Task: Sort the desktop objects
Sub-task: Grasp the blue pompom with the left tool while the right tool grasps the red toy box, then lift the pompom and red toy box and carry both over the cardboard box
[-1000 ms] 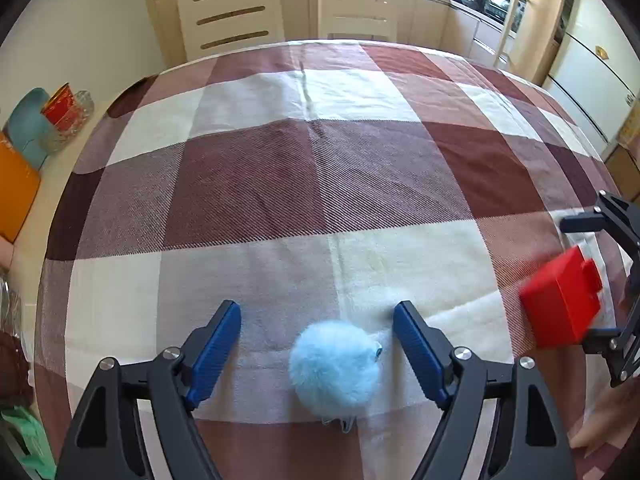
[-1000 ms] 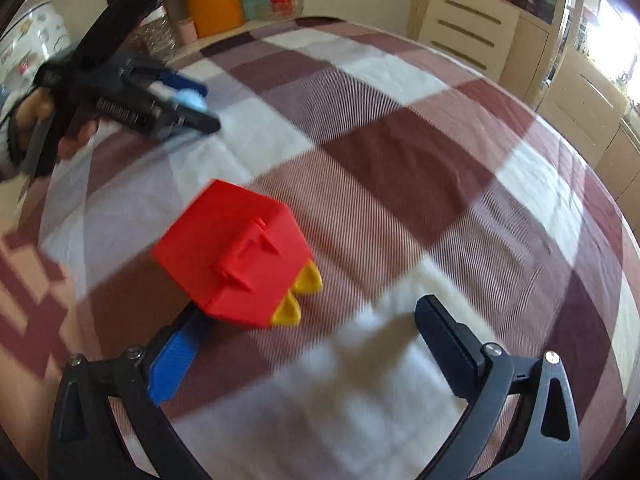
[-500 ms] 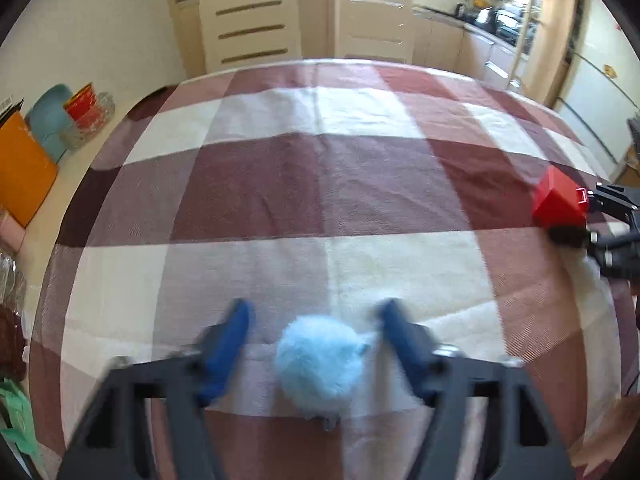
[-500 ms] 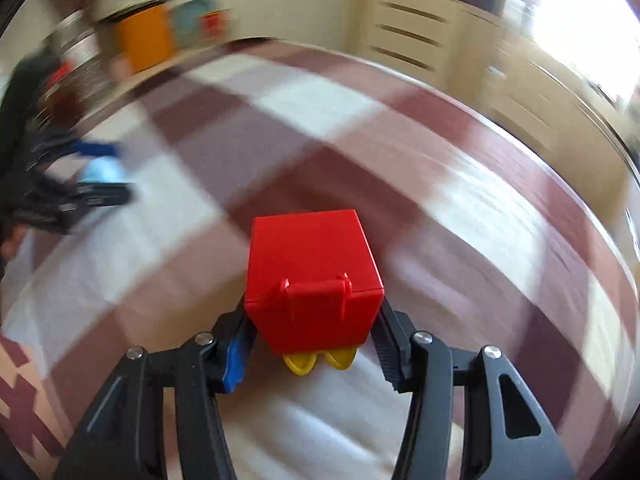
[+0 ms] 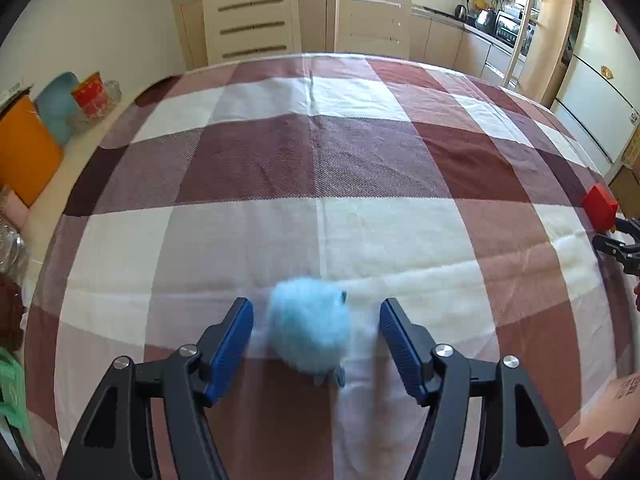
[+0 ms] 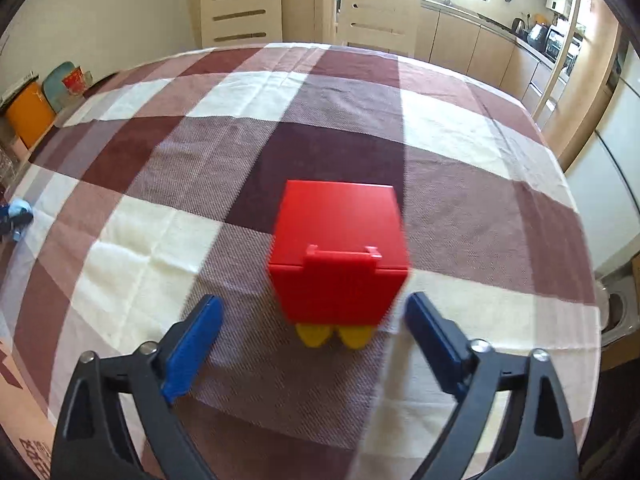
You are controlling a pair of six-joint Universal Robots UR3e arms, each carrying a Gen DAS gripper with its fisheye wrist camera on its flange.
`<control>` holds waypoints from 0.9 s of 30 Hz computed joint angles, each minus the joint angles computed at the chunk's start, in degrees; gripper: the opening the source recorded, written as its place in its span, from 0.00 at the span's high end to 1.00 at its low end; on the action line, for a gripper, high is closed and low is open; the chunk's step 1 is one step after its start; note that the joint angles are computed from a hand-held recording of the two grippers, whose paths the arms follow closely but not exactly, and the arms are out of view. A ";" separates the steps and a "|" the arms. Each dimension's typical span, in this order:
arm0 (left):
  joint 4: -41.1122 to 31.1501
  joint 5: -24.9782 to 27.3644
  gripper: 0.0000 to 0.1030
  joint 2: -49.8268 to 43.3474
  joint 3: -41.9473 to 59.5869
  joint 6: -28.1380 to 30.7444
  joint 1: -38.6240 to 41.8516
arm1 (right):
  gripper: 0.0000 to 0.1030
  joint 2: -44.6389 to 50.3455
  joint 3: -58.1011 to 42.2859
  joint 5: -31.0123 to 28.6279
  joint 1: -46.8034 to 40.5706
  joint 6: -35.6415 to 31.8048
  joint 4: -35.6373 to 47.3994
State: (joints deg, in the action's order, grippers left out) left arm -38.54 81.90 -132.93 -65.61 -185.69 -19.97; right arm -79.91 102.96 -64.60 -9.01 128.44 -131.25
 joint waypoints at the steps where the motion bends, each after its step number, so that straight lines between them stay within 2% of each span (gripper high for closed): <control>1: 0.11 0.12 0.33 -0.05 -0.01 -0.51 -0.03 | 0.00 -0.45 1.11 0.72 -0.63 0.12 -1.14; 4: -1.09 1.15 0.34 -1.08 2.17 -2.31 -0.54 | 0.00 -0.04 1.66 0.76 -0.10 2.56 -3.64; 5: -0.77 1.50 0.40 -1.39 2.58 -2.85 -0.74 | 0.00 0.23 1.34 0.52 0.18 3.07 -3.78; 6: 0.13 1.72 0.62 -1.43 2.45 -3.03 -0.93 | 0.00 0.45 1.12 0.32 0.53 3.58 -4.00; 7: 0.36 1.96 0.72 -1.39 2.49 -3.08 -1.13 | 0.08 0.45 1.15 0.65 0.55 3.54 -4.16; 8: -0.25 2.44 0.72 -1.45 2.96 -3.33 -1.39 | 0.19 0.07 1.76 1.62 0.17 3.12 -4.72; 9: -0.21 3.03 0.72 -1.26 2.74 -3.70 -1.63 | 0.47 -0.74 2.41 2.97 -0.68 2.95 -5.05; 13: 3.03 5.25 0.75 2.70 -4.14 -3.44 -1.98 | 0.49 -5.01 4.85 3.98 -3.72 -0.23 0.60; 16: 7.48 6.77 0.77 9.26 -15.69 -2.89 -1.07 | 0.49 -13.45 12.07 4.73 -9.40 -5.94 4.54; 19: 11.03 7.99 0.77 16.56 -27.58 -2.81 0.06 | 0.49 -24.95 18.32 5.82 -18.87 -15.29 15.39; 21: 11.74 8.33 0.77 21.40 -34.26 -3.39 0.64 | 0.49 -33.07 20.25 5.52 -26.58 -23.11 26.53; 25: 10.19 6.61 0.77 30.24 -44.18 -5.83 2.54 | 0.49 -43.33 18.80 2.20 -40.71 -35.52 46.92; 27: 8.89 7.89 0.77 33.42 -47.15 -6.19 2.07 | 0.49 -46.97 17.40 -0.48 -47.48 -41.17 55.15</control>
State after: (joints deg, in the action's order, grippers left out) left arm -29.65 89.78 -99.50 -112.76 -191.88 -17.90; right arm -126.89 120.37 -65.09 -56.48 87.27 -76.10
